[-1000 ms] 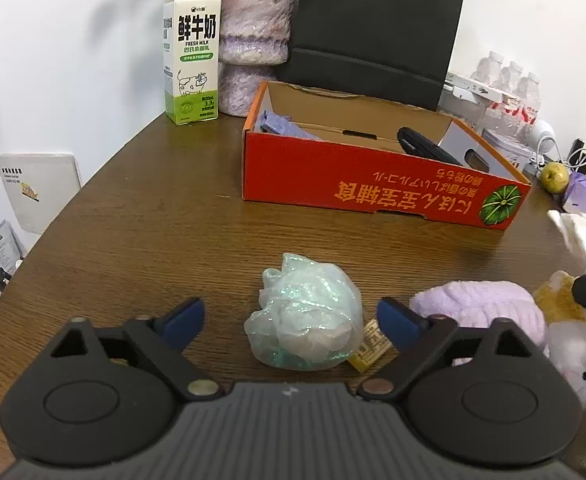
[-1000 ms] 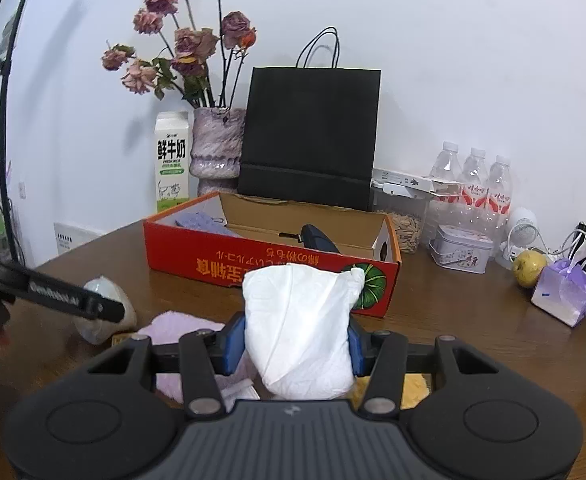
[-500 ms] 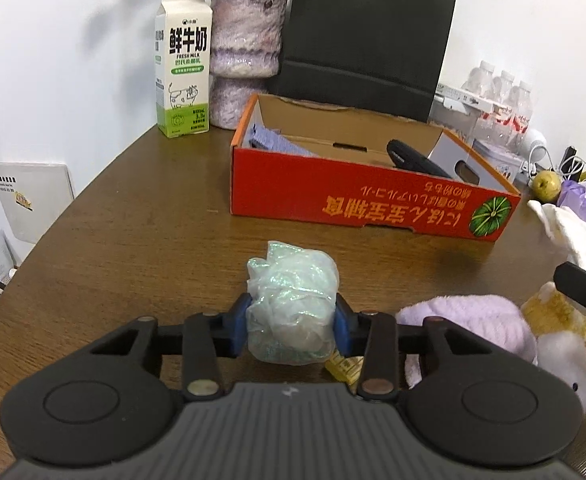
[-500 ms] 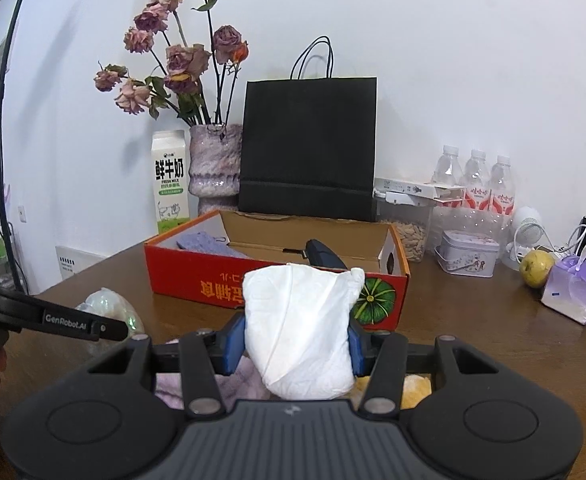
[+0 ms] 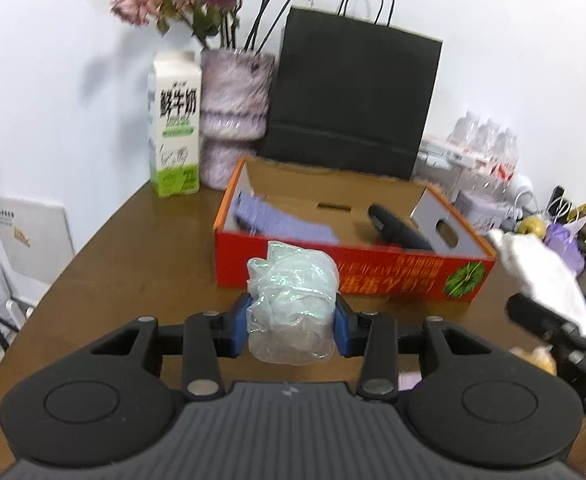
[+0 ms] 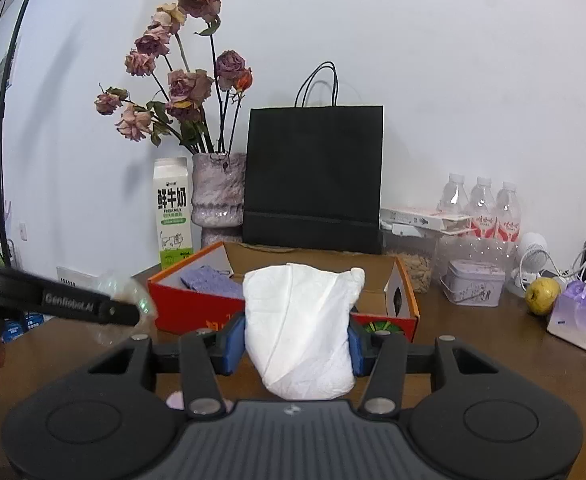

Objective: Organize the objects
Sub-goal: 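Carry the plastic bag and plush toy over the cardboard box with both grippers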

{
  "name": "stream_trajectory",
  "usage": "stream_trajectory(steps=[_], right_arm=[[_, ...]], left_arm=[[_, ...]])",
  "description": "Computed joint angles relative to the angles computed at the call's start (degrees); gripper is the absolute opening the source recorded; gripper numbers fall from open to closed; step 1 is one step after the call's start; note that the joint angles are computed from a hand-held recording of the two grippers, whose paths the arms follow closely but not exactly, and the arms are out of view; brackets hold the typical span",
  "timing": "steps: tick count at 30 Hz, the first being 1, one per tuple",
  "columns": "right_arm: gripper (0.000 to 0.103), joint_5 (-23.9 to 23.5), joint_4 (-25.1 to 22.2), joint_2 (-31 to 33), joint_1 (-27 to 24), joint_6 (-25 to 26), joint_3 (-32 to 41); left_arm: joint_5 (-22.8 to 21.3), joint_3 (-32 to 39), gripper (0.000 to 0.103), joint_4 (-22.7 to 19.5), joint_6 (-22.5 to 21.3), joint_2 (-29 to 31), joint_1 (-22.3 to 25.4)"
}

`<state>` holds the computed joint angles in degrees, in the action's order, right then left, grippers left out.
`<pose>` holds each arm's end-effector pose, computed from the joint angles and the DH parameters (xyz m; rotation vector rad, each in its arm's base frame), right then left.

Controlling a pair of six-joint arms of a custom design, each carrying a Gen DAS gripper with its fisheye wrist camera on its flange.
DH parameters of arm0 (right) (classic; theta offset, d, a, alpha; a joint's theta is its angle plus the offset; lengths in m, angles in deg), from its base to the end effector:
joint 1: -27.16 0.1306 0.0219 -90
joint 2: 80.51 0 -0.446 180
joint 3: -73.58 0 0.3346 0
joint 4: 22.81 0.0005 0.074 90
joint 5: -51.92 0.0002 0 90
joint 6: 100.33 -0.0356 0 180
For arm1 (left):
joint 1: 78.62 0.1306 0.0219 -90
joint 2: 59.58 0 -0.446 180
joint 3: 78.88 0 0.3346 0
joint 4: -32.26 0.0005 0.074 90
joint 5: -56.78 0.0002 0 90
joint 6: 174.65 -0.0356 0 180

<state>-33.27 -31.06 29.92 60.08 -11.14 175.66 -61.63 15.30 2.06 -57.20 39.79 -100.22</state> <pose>0.5169 0.3305 0.4685 -0.4613 1.8148 0.3295 0.4835 -0.1737 0.4792 -0.3790 2.0711 0.0334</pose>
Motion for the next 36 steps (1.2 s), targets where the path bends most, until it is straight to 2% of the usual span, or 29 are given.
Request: stream_trajectory(steps=[7, 19, 27, 36], right_arm=[[0.048, -0.2, -2.3, 2.0, 0.0, 0.2, 4.3], [0.048, -0.7, -10.6, 7.4, -0.5, 0.9, 15.4], [0.048, -1.0, -16.8, 11.8, -0.5, 1.3, 24.3], [0.048, -0.8, -25.1, 17.7, -0.5, 1.7, 36.1]], left_arm=[[-0.2, 4.1, 0.041, 1.2, -1.5, 1.8, -0.1], [1.1, 9.1, 0.041, 3.2, -1.0, 5.2, 1.4], [2.3, 12.1, 0.041, 3.2, -1.6, 7.3, 3.3], [4.5, 16.9, 0.041, 1.0, -2.5, 10.3, 5.4]])
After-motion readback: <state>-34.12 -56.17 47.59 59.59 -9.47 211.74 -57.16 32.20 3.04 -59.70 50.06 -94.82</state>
